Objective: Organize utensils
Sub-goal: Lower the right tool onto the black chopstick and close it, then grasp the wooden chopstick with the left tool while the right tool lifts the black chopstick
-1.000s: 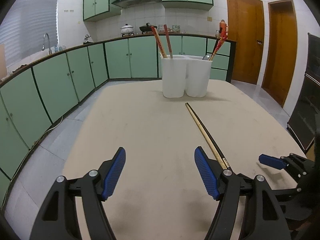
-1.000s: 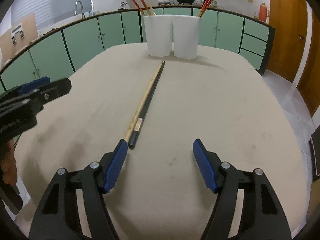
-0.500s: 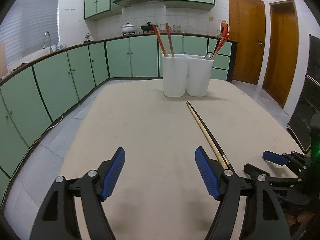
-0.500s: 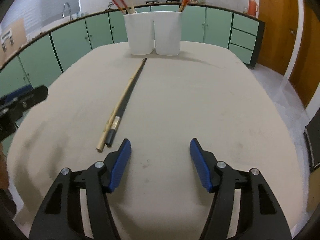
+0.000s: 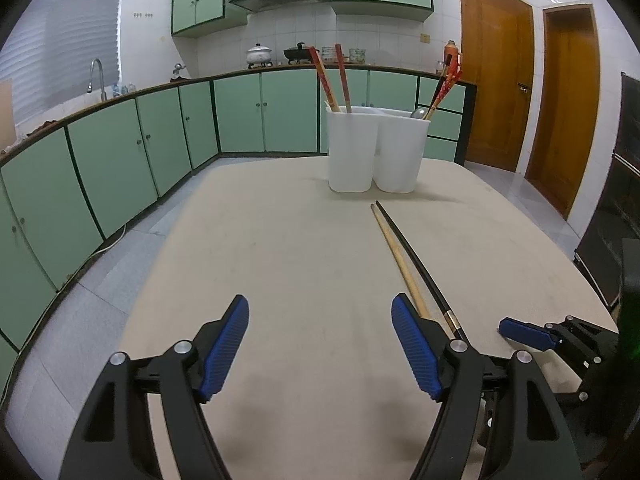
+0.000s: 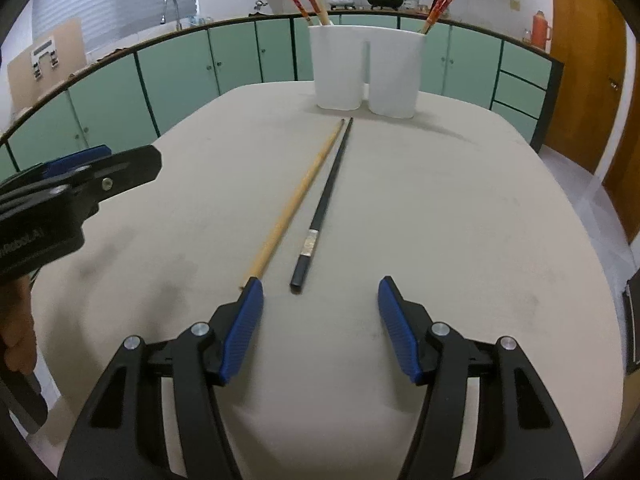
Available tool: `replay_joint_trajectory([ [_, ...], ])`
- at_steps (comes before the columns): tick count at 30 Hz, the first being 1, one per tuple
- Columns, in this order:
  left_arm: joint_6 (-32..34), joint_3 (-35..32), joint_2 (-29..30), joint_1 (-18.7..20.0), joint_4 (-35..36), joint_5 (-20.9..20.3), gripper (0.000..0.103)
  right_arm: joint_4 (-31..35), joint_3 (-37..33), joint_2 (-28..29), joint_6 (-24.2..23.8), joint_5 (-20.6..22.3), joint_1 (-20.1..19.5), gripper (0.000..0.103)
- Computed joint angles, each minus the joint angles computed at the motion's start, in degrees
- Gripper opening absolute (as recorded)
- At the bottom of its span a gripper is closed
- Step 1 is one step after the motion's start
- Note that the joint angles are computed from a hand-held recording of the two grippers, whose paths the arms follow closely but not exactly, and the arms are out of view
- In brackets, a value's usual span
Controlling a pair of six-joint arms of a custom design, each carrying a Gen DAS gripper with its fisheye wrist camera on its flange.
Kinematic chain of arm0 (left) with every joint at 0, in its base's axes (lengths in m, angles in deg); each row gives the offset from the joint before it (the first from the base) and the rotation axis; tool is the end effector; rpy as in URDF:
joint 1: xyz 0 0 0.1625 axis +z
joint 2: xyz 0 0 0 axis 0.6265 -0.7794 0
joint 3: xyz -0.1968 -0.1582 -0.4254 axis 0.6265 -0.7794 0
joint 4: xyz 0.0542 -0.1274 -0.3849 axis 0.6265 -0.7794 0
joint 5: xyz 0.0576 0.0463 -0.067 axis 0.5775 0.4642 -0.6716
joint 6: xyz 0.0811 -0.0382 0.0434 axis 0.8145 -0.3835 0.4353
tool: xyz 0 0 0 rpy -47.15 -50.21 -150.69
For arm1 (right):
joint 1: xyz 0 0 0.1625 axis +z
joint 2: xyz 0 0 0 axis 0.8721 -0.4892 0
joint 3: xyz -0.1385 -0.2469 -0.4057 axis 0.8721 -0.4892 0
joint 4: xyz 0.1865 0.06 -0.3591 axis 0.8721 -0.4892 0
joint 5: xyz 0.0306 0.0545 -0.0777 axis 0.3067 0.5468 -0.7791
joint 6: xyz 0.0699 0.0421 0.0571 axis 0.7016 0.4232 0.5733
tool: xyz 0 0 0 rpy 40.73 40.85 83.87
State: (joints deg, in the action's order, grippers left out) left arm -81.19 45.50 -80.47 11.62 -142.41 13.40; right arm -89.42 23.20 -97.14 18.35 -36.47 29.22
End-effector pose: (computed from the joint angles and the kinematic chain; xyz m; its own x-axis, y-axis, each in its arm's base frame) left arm -0.3451 -0.7708 0.0812 -0.6836 -0.2245 -0.6944 0.4731 0.5882 -0.6559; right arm 0.1107 -0.8101 0.2330 -0.5927 -0.5793 0.5596 -0.7752 0.5988 -0.2012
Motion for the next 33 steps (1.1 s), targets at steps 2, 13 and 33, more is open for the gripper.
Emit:
replay_joint_trajectory([
  [2,0.0,0.0,0.0,0.0,-0.1,0.0,0.073,0.1,-0.6,0.3,0.9,-0.1,-0.1,0.056],
  [13,-0.5,0.3,-0.1,0.1,-0.1,-0.1,0.073,-5.5,1.0,1.1,2.0,-0.8,0.4,0.035],
  [33,-9.2,-2.0,1.7,0.0,7.1,-2.1,0.073,-9.3,-0.6,-0.1,5.4,0.3,-1.4,0.006],
])
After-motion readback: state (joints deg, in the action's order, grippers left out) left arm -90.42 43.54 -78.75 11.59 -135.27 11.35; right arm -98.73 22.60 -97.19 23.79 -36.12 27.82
